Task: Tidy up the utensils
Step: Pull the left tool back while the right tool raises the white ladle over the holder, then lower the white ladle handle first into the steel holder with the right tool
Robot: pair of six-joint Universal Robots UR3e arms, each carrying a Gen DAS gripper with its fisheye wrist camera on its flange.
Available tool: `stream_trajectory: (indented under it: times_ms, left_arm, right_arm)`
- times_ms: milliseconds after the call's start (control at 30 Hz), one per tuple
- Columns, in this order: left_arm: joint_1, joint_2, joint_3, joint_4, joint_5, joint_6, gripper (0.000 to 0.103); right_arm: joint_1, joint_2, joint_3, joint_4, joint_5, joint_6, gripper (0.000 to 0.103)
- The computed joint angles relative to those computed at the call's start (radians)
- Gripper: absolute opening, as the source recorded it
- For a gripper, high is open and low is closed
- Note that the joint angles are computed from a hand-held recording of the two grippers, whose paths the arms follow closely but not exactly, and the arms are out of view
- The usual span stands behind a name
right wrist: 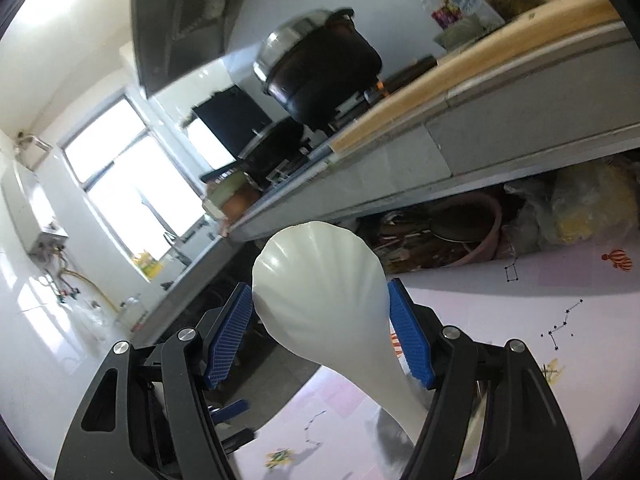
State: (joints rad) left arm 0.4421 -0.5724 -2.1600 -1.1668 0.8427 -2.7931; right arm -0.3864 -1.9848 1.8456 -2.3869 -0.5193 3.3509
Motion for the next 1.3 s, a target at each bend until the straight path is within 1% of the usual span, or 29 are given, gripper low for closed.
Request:
stream_trajectory:
  times_ms: [67,100,233,333,467,533,633,800,867,933,1067,1100,1200,1300]
  left_arm:
    - [0.062,0.026,0.012,-0.079,-0.035,0.047,0.071]
    - [0.093,0.042,0.016,-0.120,-0.053,0.074,0.071]
    - [0.176,0.086,0.022,-0.236,-0.099,0.156,0.071]
    - [0.176,0.079,0.009,-0.224,-0.099,0.149,0.071]
    - [0.129,0.046,-0.015,-0.138,-0.076,0.097,0.071]
    - [0.104,0.032,-0.022,-0.102,-0.063,0.074,0.071]
    - [0.082,0.019,-0.026,-0.070,-0.054,0.057,0.071]
    - [0.053,0.006,-0.032,-0.026,-0.042,0.030,0.071]
    - [0.043,0.000,-0.033,-0.012,-0.038,0.016,0.071]
    - [0.051,0.007,-0.030,-0.027,-0.049,0.021,0.071]
    - [0.046,0.005,-0.028,-0.025,-0.053,0.021,0.071]
    - [0.044,0.003,-0.028,-0.022,-0.053,0.020,0.071]
    - [0.006,-0.029,-0.036,0.038,-0.032,-0.010,0.071]
    - [0.002,-0.029,-0.039,0.046,-0.036,-0.012,0.071]
  right_arm:
    - [0.067,0.077,-0.013,-0.091,-0.085,0.039,0.067]
    - [0.087,0.101,-0.017,-0.111,-0.114,0.040,0.067]
    - [0.145,0.153,-0.026,-0.114,-0.207,0.008,0.067]
    - [0.152,0.155,-0.018,-0.106,-0.219,-0.018,0.067]
    - [0.149,0.145,0.010,-0.109,-0.209,-0.047,0.068]
    - [0.148,0.132,0.015,-0.098,-0.221,-0.059,0.067]
    - [0.117,0.081,0.042,-0.057,-0.200,-0.095,0.067]
    - [0.036,-0.028,0.069,0.071,-0.159,-0.185,0.067]
    - [0.021,-0.052,0.063,0.125,-0.169,-0.215,0.067]
    - [0.011,-0.076,0.060,0.176,-0.176,-0.248,0.067]
    - [-0.020,-0.147,0.052,0.287,-0.181,-0.323,0.056]
    - [-0.029,-0.161,0.046,0.319,-0.179,-0.344,0.056]
    - [-0.025,-0.164,-0.009,0.403,-0.207,-0.391,0.056]
    - [0.007,-0.084,-0.150,0.511,-0.240,-0.421,0.056]
